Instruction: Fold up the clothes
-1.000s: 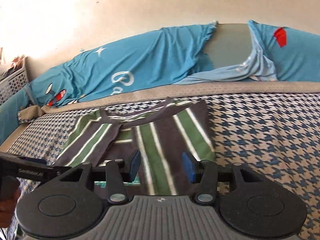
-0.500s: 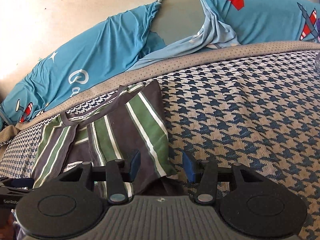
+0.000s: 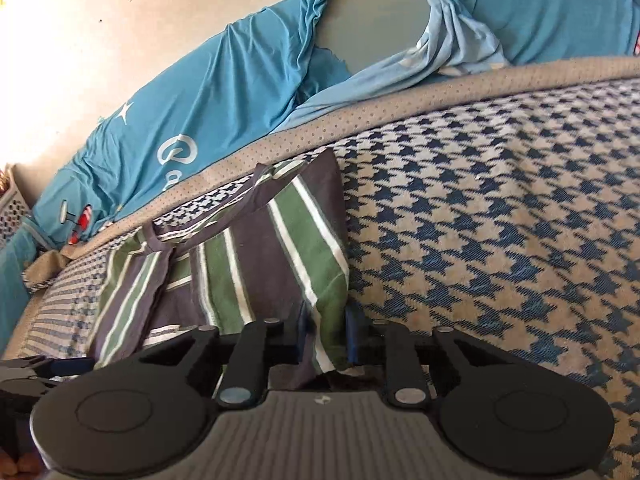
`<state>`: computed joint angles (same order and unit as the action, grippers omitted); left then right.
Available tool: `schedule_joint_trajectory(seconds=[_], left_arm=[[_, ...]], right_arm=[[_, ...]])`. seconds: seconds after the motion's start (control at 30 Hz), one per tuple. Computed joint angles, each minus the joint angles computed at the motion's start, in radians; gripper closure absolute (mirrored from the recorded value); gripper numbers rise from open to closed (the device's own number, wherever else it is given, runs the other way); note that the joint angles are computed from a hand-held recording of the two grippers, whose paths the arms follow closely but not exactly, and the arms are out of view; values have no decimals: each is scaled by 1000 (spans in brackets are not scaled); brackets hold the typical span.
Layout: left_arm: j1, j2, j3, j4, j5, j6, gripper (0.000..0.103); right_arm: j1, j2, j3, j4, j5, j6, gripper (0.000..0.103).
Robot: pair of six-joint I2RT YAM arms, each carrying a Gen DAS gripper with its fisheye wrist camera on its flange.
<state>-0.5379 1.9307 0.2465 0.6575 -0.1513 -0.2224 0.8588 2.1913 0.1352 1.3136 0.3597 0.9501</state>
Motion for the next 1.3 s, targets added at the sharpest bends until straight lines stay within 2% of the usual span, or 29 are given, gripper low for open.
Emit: schedule_joint_trajectory(seconds=[0.13,0.23,0.3,0.4,0.63,0.83,1.03,1.13,1.3], left_arm=[[-9,11,6,1,-10,1,0],[-3,9,3,6,-4,2,0],[14,-3,-4,7,17,-2,0],[70,-34,-18,-1,81,-3,0],[159,-80,-43,-19,153,15,0],[238,-123,-69,-30,207,43,0],[330,-175,-76,-68,230,70,0],[408,-246,-65,-143,278,89,0],[548,-371,-8,-314,305,102,0]], right_arm=[[-20,105,-17,146,-29,32,89],[-5,132,-11,174,-10,58,89],[10,119,-1,145,16,47,89],[43,26,32,-16,79,27,94],[147,-146,106,-326,219,26,96],[238,-262,176,-486,297,-9,96],[259,-249,265,-505,293,-66,96],[279,-214,317,-488,286,-91,96],[292,-151,417,-453,248,-163,96]])
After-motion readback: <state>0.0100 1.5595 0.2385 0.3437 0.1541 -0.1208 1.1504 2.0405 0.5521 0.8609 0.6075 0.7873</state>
